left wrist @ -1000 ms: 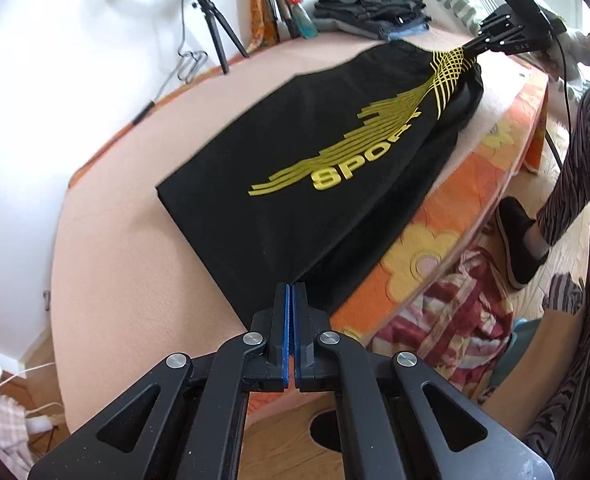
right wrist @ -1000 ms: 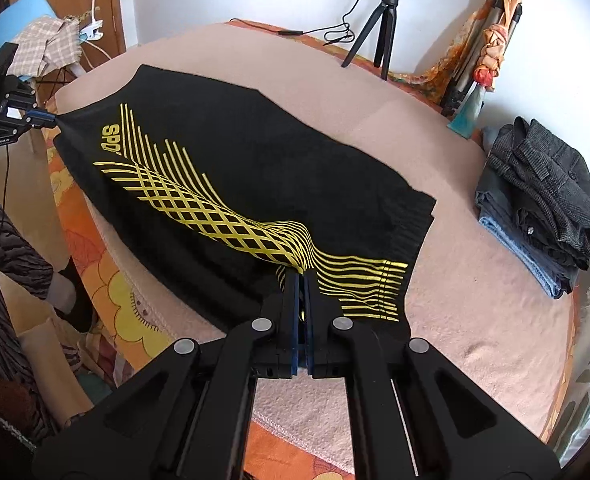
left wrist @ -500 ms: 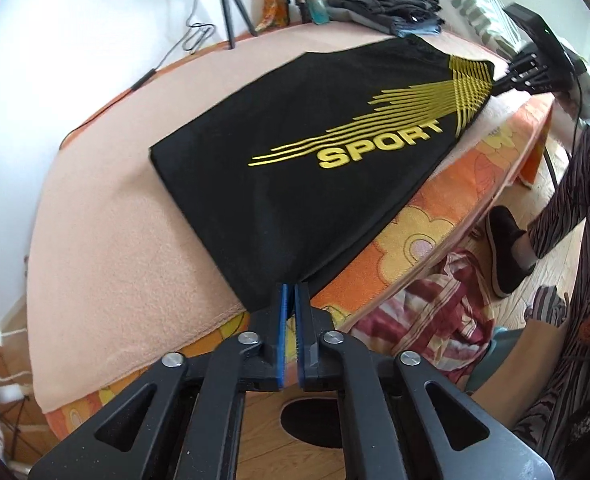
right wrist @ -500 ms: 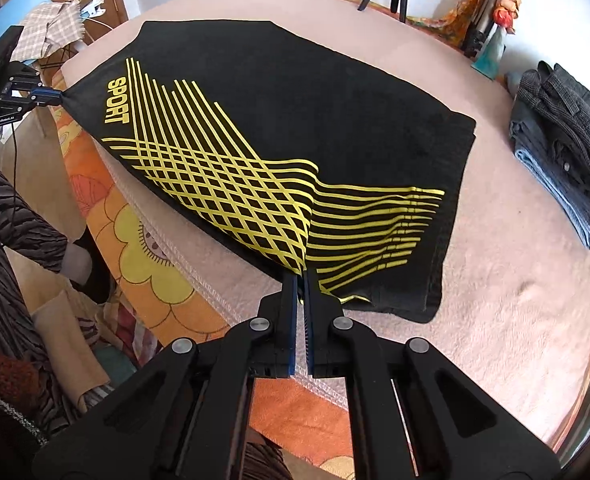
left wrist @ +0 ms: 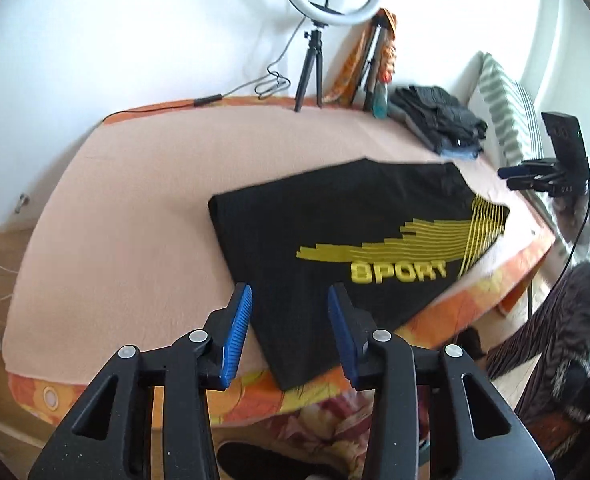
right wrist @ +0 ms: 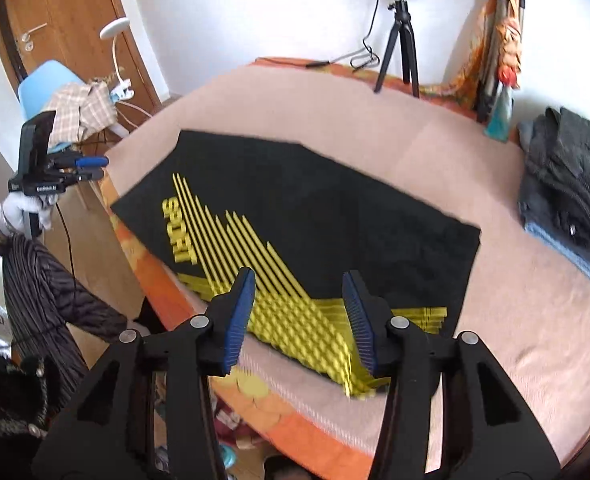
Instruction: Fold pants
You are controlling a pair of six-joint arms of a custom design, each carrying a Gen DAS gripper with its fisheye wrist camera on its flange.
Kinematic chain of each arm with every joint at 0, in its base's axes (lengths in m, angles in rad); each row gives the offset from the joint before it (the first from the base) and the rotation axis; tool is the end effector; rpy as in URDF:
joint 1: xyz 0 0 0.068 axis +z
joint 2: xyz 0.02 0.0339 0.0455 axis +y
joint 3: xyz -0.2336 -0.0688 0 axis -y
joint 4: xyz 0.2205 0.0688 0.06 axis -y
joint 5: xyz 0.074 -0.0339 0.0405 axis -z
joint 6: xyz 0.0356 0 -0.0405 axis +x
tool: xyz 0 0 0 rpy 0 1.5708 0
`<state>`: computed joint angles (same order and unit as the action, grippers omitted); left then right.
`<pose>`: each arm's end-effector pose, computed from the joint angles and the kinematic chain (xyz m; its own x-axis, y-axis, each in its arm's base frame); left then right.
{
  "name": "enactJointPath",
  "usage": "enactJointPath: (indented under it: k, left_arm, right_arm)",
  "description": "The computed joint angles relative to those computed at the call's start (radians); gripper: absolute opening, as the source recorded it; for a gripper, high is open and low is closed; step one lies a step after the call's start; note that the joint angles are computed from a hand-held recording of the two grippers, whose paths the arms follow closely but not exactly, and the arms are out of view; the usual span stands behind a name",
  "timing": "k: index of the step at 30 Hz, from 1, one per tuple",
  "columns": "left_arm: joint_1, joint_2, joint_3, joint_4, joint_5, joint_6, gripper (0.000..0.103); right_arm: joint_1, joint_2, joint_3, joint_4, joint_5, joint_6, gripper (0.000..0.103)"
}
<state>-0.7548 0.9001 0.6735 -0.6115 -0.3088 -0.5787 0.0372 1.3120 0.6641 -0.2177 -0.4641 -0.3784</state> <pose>0.1351 -0.1122 0.2252 -0.7293 -0.0293 -0.6835 0.1263 0.9761 -0.1767 0.2401 0.0249 0.1735 -0.5877 -0.3525 -0.7282 -0.5815 0.8099 0.0773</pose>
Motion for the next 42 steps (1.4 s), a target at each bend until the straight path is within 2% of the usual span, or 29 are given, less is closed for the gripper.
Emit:
enactJointPath:
  k: [5, 11, 22, 24, 25, 26, 27, 29, 34, 39, 42]
  left_arm:
    - [0.091, 0.147, 0.065, 0.140, 0.073, 0.038, 0.039]
    - [0.166, 0.376, 0.197, 0.270, 0.144, 0.123, 0.042]
    - [0.299, 0.662, 0.374, 0.384, 0.286, 0.189, 0.042]
    - [0.317, 0.692, 0.386, 0.403, 0.313, 0.175, 0.042]
    - [0.322, 0.706, 0.394, 0.408, 0.322, 0.167, 0.042]
    - [0.328, 0.724, 0.403, 0.414, 0.333, 0.159, 0.042]
    - [0.333, 0.747, 0.416, 0.420, 0.347, 0.151, 0.042]
    - [0.332, 0.784, 0.441, 0.418, 0.353, 0.147, 0.042]
    - [0.316, 0.863, 0.500, 0.403, 0.345, 0.169, 0.042]
    - [0.307, 0.930, 0.540, 0.394, 0.358, 0.177, 0.042]
    - [0.283, 0.938, 0.540, 0.379, 0.336, 0.210, 0.042]
  right_arm:
    - [0.103, 0.273, 0.279, 0.018, 0.014, 0.102, 0.048]
    - [0.203, 0.582, 0.605, 0.001, 0.077, 0.136, 0.048]
    - [0.278, 0.969, 1.068, -0.160, 0.124, 0.069, 0.048]
    - [0.283, 0.999, 1.098, -0.171, 0.125, 0.058, 0.047]
    - [0.286, 1.008, 1.106, -0.174, 0.119, 0.050, 0.036]
    - [0.288, 1.014, 1.111, -0.180, 0.113, 0.041, 0.018]
    - [0.292, 1.018, 1.112, -0.183, 0.118, 0.032, 0.012]
    - [0.301, 1.000, 1.068, -0.141, 0.136, 0.019, 0.006]
    - [0.330, 0.880, 0.849, 0.003, 0.177, -0.040, 0.004]
    - [0.345, 0.841, 0.762, 0.021, 0.203, -0.084, 0.004]
    - [0.326, 0.828, 0.769, -0.035, 0.146, -0.101, 0.004]
